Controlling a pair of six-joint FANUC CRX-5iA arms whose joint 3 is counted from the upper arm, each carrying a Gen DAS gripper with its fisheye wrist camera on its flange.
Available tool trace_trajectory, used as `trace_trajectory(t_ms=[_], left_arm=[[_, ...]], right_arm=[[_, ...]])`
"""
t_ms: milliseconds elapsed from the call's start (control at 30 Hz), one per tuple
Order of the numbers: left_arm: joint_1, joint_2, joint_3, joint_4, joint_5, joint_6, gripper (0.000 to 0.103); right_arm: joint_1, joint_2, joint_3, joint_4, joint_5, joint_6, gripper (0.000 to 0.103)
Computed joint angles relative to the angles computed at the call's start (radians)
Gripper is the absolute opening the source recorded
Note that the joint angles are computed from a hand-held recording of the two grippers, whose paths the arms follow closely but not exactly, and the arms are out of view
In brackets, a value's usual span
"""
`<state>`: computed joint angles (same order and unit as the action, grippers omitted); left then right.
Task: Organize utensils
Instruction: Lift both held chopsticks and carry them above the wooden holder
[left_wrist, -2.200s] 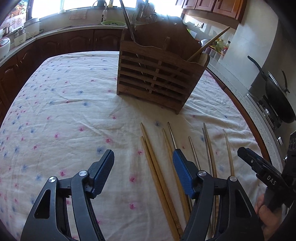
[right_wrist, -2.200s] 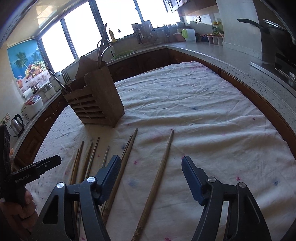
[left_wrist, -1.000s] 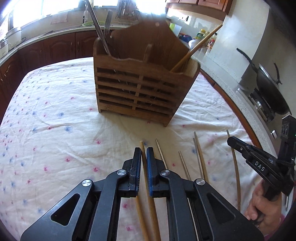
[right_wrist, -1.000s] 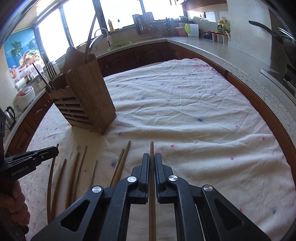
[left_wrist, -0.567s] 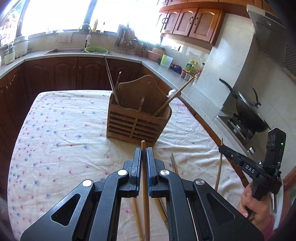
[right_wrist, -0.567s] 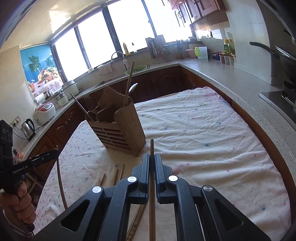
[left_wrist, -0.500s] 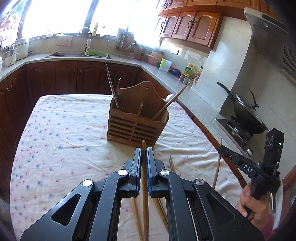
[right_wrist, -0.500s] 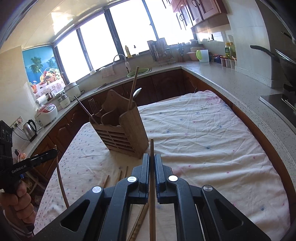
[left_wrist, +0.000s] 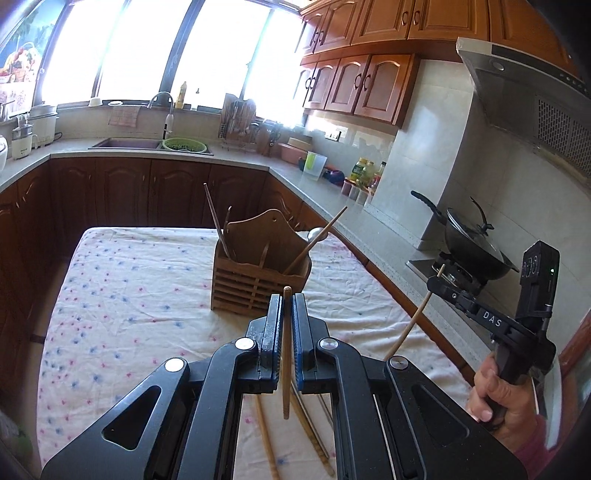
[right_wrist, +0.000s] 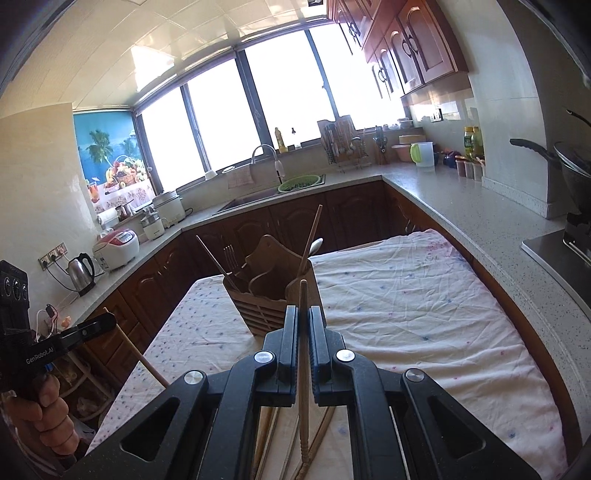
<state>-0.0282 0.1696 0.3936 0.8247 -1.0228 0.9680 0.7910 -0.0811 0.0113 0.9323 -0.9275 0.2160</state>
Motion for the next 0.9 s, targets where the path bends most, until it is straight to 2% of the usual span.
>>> trace_trajectory(t_ms=[533, 733, 900], left_arm=[[-0.003, 0.044, 0.071, 0.018, 0.075, 0.031, 0.004], [-0.011, 0.11, 0.18, 0.015, 0.109, 0.066, 0.004], [-0.022, 0.202, 0.342, -0.017, 0.127, 0.125, 0.004]], right_arm=[[-0.027, 0.036, 0.055, 0.031, 0.055, 0.021, 0.005], [-0.06, 0.075, 0.111, 0.061, 0.096, 0.029, 0.005], [-0.096, 0.126, 0.174, 0.114, 0.142, 0.012, 0.005]])
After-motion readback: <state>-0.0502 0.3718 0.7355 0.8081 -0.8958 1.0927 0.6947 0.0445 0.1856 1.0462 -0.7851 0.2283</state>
